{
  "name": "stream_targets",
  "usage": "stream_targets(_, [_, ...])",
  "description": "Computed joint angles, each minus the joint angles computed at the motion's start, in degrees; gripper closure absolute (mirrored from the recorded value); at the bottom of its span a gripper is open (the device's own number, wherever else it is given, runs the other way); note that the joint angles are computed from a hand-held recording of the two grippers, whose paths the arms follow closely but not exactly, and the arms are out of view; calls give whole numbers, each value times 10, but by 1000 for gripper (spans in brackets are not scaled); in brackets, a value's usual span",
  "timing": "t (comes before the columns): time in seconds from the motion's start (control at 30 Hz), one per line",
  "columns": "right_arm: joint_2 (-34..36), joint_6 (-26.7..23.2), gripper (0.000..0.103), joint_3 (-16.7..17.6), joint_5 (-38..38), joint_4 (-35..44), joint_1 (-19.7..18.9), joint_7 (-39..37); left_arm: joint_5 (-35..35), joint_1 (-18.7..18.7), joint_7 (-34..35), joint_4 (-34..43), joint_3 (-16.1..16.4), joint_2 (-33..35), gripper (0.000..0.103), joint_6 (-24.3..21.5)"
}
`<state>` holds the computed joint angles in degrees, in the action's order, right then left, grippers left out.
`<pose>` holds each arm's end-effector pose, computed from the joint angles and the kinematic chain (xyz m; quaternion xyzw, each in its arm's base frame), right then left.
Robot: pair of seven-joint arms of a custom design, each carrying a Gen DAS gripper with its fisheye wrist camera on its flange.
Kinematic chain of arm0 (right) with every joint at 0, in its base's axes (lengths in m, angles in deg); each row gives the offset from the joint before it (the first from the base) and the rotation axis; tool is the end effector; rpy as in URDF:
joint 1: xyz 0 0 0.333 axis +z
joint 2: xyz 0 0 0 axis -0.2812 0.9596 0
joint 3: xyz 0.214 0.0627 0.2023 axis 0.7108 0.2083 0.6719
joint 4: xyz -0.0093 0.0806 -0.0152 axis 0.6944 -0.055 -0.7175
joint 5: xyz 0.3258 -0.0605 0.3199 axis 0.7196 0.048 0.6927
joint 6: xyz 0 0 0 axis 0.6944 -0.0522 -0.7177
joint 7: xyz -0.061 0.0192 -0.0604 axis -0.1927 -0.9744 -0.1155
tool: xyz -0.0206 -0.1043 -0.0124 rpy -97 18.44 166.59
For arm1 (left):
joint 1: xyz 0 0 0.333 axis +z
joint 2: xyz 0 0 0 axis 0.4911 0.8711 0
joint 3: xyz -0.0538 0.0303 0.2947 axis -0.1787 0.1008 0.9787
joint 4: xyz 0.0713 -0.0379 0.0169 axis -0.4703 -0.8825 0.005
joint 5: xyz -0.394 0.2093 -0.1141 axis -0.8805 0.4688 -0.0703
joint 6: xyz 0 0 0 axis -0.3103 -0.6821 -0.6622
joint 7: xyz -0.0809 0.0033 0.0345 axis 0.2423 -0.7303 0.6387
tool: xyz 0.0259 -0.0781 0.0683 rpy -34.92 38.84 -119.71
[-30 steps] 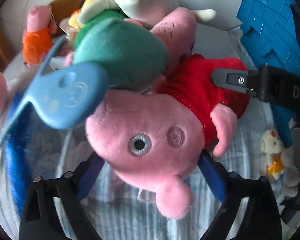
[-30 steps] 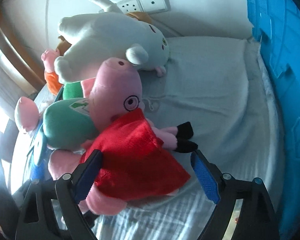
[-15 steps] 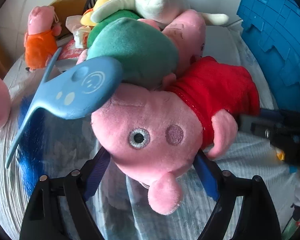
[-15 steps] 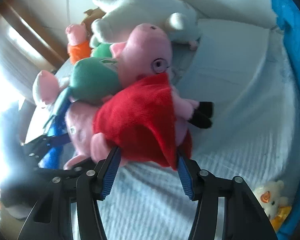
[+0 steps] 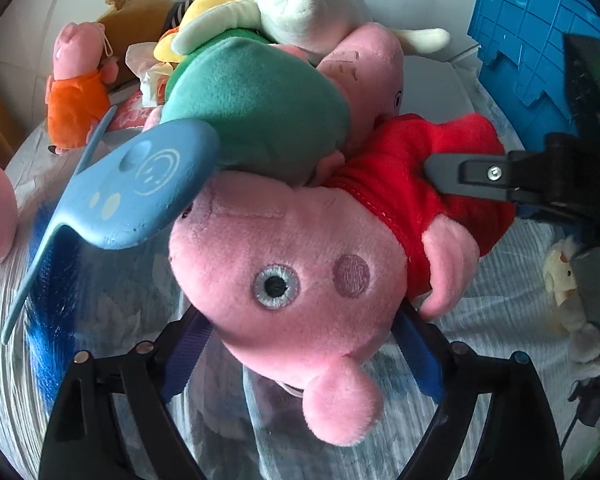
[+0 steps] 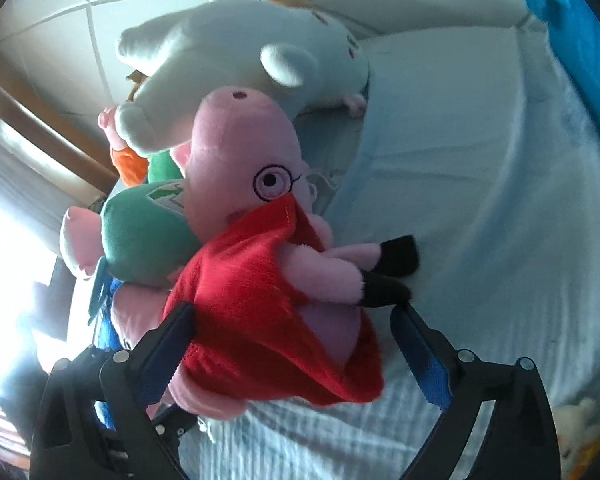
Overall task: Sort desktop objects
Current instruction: 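Grasp the Peppa Pig plush in red dress with the right tool, then lift the Peppa Pig plush and carry it over the blue crate with the right tool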
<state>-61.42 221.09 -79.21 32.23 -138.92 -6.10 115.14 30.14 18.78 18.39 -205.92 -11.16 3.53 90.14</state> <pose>0.5790 0.0589 0.4705 -0.5683 0.7531 -0.0049 0.3313 0.5721 -0.2139 0.4679 -0.5093 0.8241 -0.2231 0.1085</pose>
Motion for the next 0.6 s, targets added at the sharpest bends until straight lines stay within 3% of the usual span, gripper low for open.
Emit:
stream_targets(0.2, [34,9,8,0,46,19,7,-41,-34,-2,21,4,4,12,19,12])
stream_targets(0.23, [32,18,20,2,53,17,9,-47,-40,-2,27,2,5,10,20,12])
stream_targets(0.33, [9,40,27,17,15,-1,5,-19,-56,-3,46,-5,8,-4,27,5])
stream_targets(0.6, [-94,68,28,34,-77,-56,14,69,-108,-16,111,-43,34,-100,27,-17])
